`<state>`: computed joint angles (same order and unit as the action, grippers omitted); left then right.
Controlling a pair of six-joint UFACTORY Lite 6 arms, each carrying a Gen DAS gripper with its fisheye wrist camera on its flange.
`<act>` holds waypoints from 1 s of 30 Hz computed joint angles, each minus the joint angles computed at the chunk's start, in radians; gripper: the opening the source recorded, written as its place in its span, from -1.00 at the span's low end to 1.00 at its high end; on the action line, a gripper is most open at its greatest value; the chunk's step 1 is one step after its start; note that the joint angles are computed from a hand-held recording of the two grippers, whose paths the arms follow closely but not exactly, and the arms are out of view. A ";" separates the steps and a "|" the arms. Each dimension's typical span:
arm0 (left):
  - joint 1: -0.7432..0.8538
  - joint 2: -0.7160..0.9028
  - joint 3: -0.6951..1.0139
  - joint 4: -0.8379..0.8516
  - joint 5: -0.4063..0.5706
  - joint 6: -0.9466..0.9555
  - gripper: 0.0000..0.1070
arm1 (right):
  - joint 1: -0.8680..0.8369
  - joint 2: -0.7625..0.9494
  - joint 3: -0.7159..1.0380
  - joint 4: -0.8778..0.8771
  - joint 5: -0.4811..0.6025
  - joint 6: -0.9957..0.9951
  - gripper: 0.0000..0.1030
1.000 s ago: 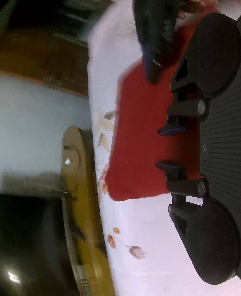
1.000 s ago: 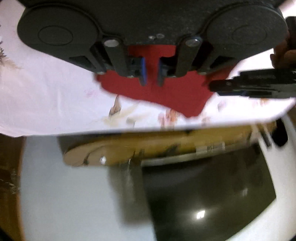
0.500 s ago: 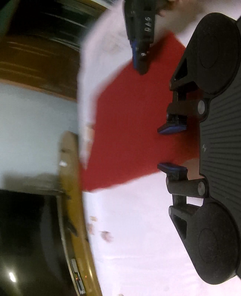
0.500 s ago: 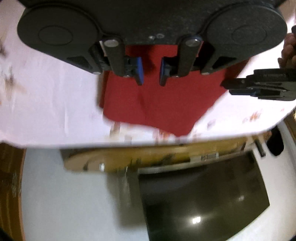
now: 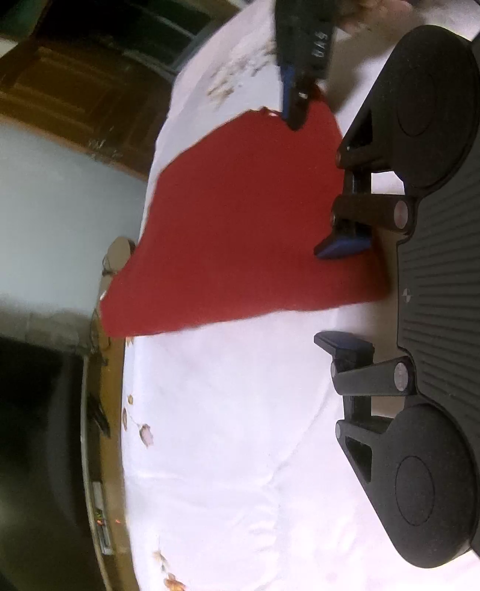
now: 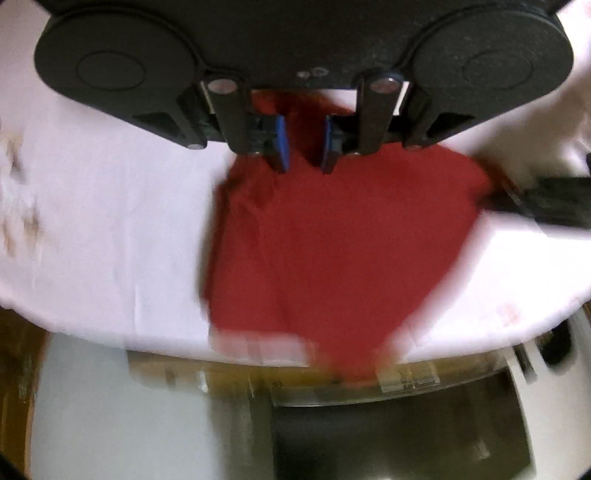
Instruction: Fold small clothes
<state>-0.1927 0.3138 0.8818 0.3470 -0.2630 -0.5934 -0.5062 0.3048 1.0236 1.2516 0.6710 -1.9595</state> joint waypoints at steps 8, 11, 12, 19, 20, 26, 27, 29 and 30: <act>-0.066 -0.059 -0.049 -0.336 0.051 0.362 -0.12 | -0.056 -0.160 -0.099 0.034 0.150 -0.042 -0.44; -0.071 -0.049 -0.067 -0.387 0.020 0.381 0.01 | 0.011 -0.101 -0.107 -0.001 -0.004 -0.030 -0.43; -0.068 -0.050 -0.062 -0.375 0.028 0.372 0.01 | 0.021 -0.105 -0.091 -0.037 -0.007 0.032 -0.44; -0.077 -0.050 -0.060 -0.424 0.026 0.428 0.01 | 0.056 -0.084 -0.058 -0.051 -0.036 0.077 -0.43; -0.090 -0.059 -0.067 -0.465 0.026 0.464 0.01 | 0.055 -0.098 -0.078 -0.040 -0.039 0.064 -0.42; -0.084 -0.099 -0.080 -0.453 0.030 0.483 0.01 | 0.047 -0.108 -0.095 -0.031 -0.032 0.053 -0.37; -0.080 -0.115 -0.087 -0.446 0.019 0.484 0.01 | 0.038 -0.104 -0.084 -0.029 -0.015 0.057 -0.30; -0.055 -0.133 -0.089 -0.328 -0.018 0.389 0.15 | -0.009 -0.108 -0.069 0.030 0.065 0.026 -0.11; -0.036 -0.127 -0.077 -0.254 -0.043 0.331 0.27 | -0.027 -0.101 -0.056 0.056 0.102 0.012 0.06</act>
